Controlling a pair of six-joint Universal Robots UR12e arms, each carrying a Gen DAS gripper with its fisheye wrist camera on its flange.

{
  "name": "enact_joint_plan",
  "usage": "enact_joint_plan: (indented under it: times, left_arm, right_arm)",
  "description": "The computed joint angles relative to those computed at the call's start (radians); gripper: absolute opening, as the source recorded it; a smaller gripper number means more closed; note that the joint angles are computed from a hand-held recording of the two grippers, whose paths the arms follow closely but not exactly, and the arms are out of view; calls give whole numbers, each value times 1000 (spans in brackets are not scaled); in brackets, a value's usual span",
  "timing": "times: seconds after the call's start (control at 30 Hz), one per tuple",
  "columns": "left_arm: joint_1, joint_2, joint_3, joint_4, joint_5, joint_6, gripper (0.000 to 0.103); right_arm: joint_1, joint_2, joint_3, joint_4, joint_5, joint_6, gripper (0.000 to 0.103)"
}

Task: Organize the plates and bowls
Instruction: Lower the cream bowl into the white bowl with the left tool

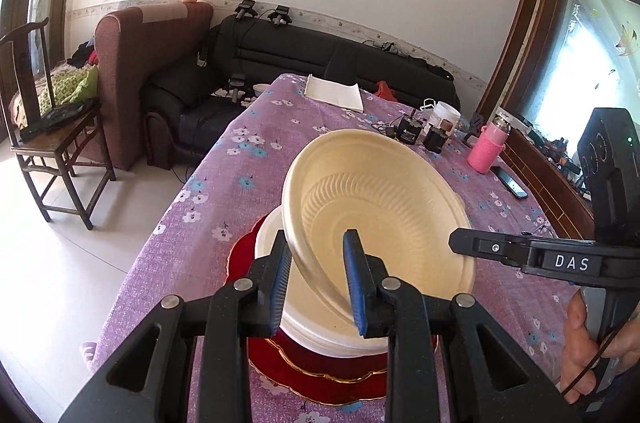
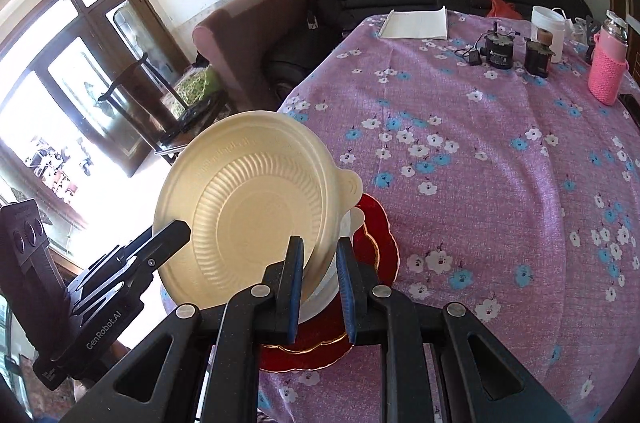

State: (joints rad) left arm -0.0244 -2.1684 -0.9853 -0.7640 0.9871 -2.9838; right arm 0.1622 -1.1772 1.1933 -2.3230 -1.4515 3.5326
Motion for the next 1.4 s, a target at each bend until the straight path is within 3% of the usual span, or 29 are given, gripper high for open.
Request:
enact_joint_plan:
  times: [0.33,1.4]
  left_arm:
    - [0,-18,24,-57,14,4,25]
    - [2,-28,31,-47,40,-8,27]
  right_arm:
    - [1,17,-19,53,16,13,19]
    - [6,11,-6,36,1,-7,21]
